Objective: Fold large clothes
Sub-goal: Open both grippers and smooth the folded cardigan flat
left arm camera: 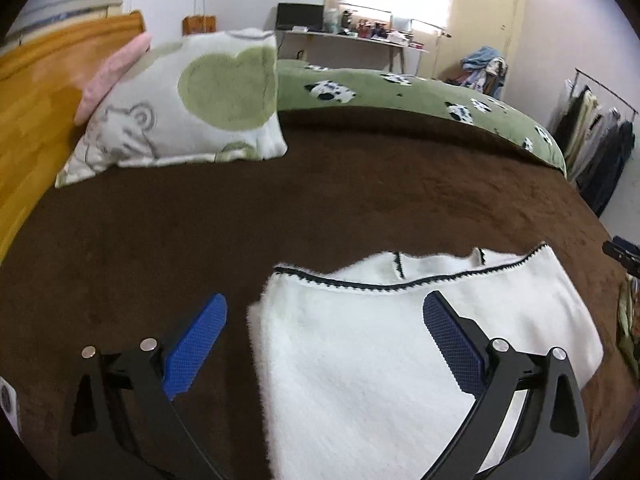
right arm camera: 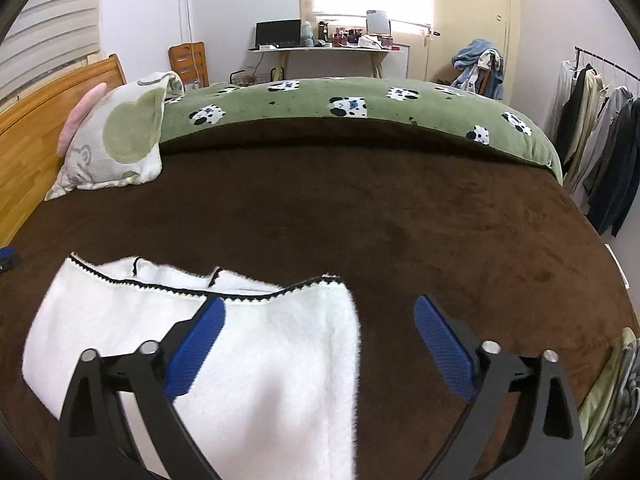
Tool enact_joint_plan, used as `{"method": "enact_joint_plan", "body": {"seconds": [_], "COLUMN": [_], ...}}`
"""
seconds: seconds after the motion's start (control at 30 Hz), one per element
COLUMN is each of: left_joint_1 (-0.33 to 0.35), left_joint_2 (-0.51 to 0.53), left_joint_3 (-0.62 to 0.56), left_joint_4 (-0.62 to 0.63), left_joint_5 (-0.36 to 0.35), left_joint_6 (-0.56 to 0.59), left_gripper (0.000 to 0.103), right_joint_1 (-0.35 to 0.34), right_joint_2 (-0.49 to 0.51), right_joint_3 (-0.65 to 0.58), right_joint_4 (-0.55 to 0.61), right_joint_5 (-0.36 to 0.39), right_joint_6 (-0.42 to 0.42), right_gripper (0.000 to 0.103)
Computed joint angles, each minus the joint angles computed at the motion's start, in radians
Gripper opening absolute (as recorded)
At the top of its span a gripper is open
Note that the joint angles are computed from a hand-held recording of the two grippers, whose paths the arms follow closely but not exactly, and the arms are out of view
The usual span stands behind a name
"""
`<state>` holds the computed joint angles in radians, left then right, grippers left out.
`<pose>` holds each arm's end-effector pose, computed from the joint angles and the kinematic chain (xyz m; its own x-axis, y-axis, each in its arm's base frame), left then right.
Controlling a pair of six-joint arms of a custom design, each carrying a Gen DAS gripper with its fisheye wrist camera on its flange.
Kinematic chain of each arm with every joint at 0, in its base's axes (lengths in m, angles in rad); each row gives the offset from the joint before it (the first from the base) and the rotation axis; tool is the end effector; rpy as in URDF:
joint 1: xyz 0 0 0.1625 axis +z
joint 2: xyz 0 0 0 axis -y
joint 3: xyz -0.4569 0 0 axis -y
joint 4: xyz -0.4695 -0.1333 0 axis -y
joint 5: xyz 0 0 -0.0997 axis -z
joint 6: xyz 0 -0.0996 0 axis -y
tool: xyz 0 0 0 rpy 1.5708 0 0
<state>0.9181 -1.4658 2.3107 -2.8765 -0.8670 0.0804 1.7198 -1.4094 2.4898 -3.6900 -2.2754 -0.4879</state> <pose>-0.1360 -0.5035 0.2421 -0.7342 0.2908 -0.6135 0.6049 0.6905 -0.3967 0.1290 -0.3958 0.2467 -0.7034 0.1526 0.6942 -0.4586 0.6489 -0.6072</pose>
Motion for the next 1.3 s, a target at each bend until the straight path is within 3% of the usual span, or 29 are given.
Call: {"method": "enact_joint_plan", "body": {"seconds": [0.1,0.3,0.47,0.67,0.87,1.3], "left_joint_1": [-0.017,0.031,0.080,0.120,0.146,0.166], "left_joint_2": [0.011,0.109,0.192,0.262,0.319,0.396], "left_joint_3": [0.017,0.004,-0.010,-0.032,-0.072,-0.132], "left_joint_4": [-0.030,-0.043,-0.077,-0.092,-0.144,-0.186], "left_joint_5": [0.005,-0.052,-0.067,-0.035,-0.012,0.024], "left_joint_6": [-0.001,-0.100,-0.117,-0.063,-0.028,-0.004], "left_gripper": [0.097,0.097,0.096,0.097,0.097,0.097], "right_joint_1": [0.003,-0.026,-0.070,-0.127,-0.172,-0.188], "right_joint_2": [0.023,0.113,0.209,0.307,0.341,0.377], "right_joint_3": [-0.001,-0.038,-0.064,-0.110,-0.147,-0.209], "right_joint_4": [-0.005,0.024,0.006,-0.013,-0.025,-0.022], "right_joint_5": [-0.005,-0.017,-0.007,-0.064,-0.034,-0.045], "right_joint_6": [0.002,0.069,0.030,0.006,0.031,0.015], "right_gripper": [0.097,0.097,0.097,0.097,0.098,0.098]}}
